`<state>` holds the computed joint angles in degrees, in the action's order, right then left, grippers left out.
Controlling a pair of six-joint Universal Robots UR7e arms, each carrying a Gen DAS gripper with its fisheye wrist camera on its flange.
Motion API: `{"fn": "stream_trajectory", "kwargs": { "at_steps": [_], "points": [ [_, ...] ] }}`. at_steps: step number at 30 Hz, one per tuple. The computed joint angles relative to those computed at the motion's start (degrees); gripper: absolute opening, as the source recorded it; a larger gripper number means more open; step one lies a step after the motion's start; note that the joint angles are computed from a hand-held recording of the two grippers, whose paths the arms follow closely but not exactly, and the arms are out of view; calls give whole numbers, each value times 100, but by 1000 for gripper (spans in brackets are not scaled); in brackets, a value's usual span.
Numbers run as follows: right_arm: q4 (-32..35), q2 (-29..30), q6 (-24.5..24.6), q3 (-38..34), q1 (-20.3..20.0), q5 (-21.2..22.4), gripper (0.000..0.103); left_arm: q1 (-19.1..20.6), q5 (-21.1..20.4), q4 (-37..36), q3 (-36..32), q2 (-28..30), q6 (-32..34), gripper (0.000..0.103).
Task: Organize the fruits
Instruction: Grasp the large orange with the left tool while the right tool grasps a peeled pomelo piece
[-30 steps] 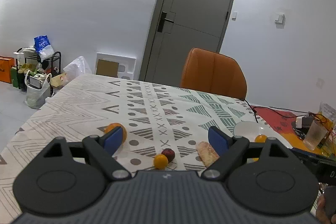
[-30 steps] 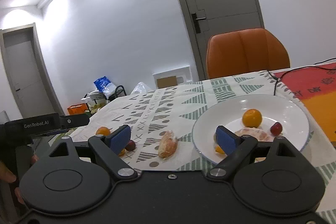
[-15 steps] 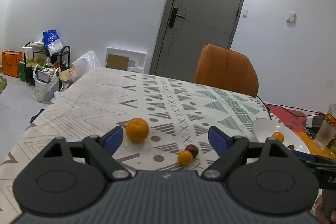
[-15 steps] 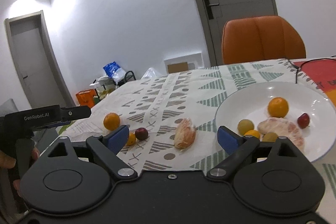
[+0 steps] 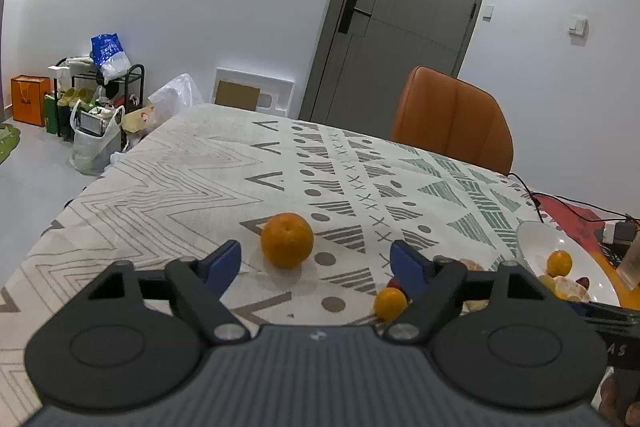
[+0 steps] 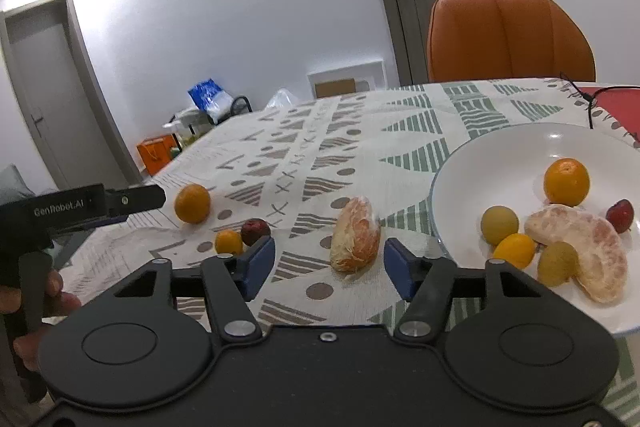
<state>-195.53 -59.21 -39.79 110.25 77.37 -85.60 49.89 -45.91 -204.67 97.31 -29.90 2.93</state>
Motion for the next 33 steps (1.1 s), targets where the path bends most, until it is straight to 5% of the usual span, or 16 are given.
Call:
{"fn": "stream_trajectory", "kwargs": {
  "at_steps": [17,20,24,33],
  "points": [
    [-273,679,-300,-692,414,-1279,45,367,-31,975,-825,294,-138,64],
    [-377,744,-410,-734,452,-1414,45,407,2,1080,-956,361,-158,60],
    [-349,791,-472,-794,497,-1518,45,464,1,1220,-1043,387,-248,39],
    [-450,911,-678,-865,560,-1647,46,423,15,1071,-846,290,-288,38]
  ]
}}
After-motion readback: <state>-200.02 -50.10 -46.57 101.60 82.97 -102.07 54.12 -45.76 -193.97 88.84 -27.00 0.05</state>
